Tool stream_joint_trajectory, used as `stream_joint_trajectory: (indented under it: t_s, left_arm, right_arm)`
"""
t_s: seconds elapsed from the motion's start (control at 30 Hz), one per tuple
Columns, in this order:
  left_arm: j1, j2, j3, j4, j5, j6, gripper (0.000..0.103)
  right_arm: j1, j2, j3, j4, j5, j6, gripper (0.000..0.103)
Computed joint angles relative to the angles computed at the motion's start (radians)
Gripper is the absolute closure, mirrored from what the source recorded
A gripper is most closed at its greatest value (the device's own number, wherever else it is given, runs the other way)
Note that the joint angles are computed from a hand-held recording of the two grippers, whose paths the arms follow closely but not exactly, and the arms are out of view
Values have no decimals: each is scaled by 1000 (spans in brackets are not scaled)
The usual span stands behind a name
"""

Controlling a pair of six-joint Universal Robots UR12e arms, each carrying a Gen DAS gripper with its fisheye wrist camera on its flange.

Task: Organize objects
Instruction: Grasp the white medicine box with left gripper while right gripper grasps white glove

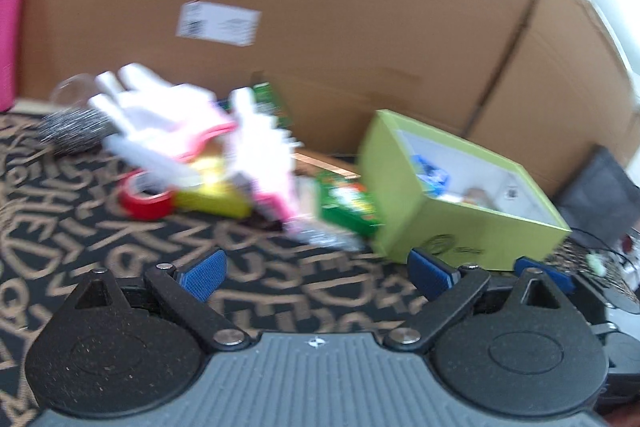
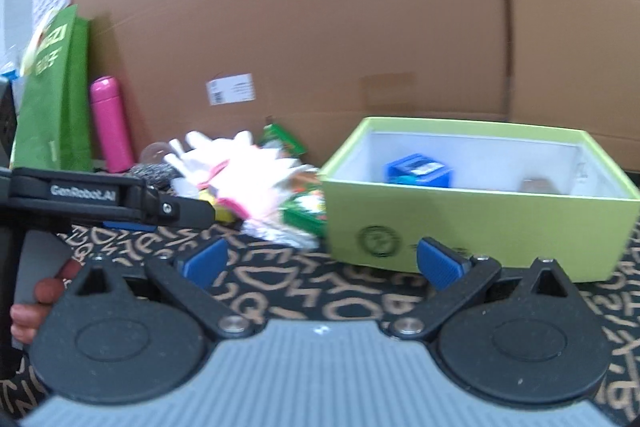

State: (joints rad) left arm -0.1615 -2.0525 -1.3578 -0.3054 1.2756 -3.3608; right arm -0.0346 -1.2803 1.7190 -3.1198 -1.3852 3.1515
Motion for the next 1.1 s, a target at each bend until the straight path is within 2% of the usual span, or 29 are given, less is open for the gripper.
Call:
stream_joint_trajectory:
  t_s: [0.13,0.2,0.3,0.47,0.6,0.73,0.87,0.93,1.07,1.1]
  left_arm:
    - [26,8,-19,-8,39,-44,3]
    - [36,6,-18,-9,59,-56,3]
    - [47,-6,-2,-16,79,-60,3]
    - [54,-45,60,-50,90,-39,3]
    - [57,-82,122,-82,66,-36,3]
    - [53,-124,192,-132,82,-40,4]
    - [52,-152,239,-170,72,-28,4]
    - [48,-164,256,-172,99,-29,4]
    - [57,-182,280,-213,96,-31,8]
    - [60,-182,274,-197,88,-27,9]
  right_arm:
    - [21,28,-26,-10,44,-19,0]
    - [37,41,-37,-25,37,-40,0]
    - [59,58,-66,18,29,-68,0]
    - [93,86,-121,91,-22,-96,0]
    - [109,111,-150,91,-55,-99,0]
    - [122,142,-190,93,-99,-107,0]
    - [133,181,-244,112,-138,-128,7]
    - [135,204,-275,135,-144,-137,13]
    - [133,243,-334,180,-130,-102,16]
    - [133,253,-350,192,-132,-90,18]
